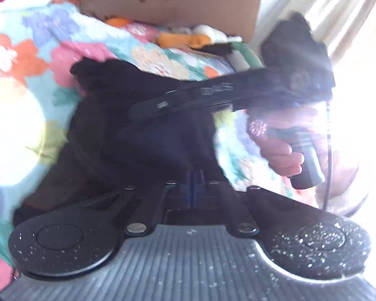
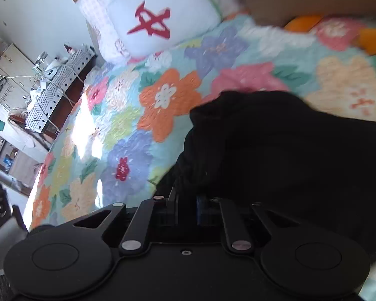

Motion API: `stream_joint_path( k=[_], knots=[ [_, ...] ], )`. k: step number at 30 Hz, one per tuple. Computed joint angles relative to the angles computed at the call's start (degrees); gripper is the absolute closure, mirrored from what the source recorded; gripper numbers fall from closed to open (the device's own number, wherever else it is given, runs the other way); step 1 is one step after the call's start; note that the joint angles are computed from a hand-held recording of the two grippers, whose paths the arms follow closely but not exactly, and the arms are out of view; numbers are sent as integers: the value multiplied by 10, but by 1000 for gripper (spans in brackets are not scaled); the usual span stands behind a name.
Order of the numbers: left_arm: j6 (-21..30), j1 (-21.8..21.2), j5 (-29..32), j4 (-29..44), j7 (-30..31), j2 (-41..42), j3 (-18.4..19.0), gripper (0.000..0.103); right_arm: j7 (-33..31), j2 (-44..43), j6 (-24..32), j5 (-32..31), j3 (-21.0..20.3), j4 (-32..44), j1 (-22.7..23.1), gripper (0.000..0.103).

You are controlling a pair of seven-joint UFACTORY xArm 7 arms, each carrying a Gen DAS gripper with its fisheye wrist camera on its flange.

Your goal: Fold clothes

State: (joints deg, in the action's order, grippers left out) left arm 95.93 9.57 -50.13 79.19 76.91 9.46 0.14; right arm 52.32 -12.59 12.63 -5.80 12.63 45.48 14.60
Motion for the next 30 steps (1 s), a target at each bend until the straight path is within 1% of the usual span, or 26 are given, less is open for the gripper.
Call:
stream_joint_path(
  k=[1,4,7,9,10,12,13,14,16,17,20,21,22,23,25,28,30],
  knots=[
    [12,2,-2,-4,2,-5,0,102,26,-34,17,-27,15,-20,-17,89],
    [40,0,-3,-14,18,-26,1,102,53,-119,69,-33,28,-69,-23,90],
    [41,-5,-5,-25,27,-43,6,102,78,-181,120,-42,52,-101,-31,90],
    [34,-9,-9,-30,21,-53,11,101,99,-208,134,-45,66,-124,-32,90],
    [24,-10,-10,-31,16,-55,13,99,114,-217,131,-43,71,-138,-33,90],
    [-4,-14,-13,-32,-12,-55,16,99,144,-227,114,-34,76,-167,-31,90],
    [-12,-15,-15,-25,-33,-47,17,99,153,-227,106,-27,74,-178,-26,90],
    [-20,-16,-18,-15,-58,-36,16,97,156,-225,98,-22,71,-185,-20,90],
    [-39,-18,-23,0,-107,-15,12,91,151,-218,85,-16,64,-192,-9,90],
    [-51,-20,-26,8,-131,-3,8,84,150,-216,83,-16,64,-192,-8,90],
    [-87,-26,-24,13,-173,13,-5,74,152,-212,62,-17,65,-198,-7,90],
    [-101,-29,-23,8,-172,12,-10,72,152,-211,51,-17,65,-202,-7,89],
    [-114,-32,-22,3,-170,11,-14,66,151,-209,41,-16,63,-204,-6,89],
    [-128,-36,-21,-2,-169,9,-18,56,148,-207,36,-15,62,-206,-5,89],
    [-156,-47,-16,-10,-164,8,-26,49,140,-206,30,-13,59,-208,-3,89],
    [-185,-65,5,-10,-180,16,-35,49,117,-206,30,-17,55,-205,2,89],
    [-201,-74,9,-20,-185,16,-41,49,109,-211,20,-18,55,-211,1,88]
  ],
)
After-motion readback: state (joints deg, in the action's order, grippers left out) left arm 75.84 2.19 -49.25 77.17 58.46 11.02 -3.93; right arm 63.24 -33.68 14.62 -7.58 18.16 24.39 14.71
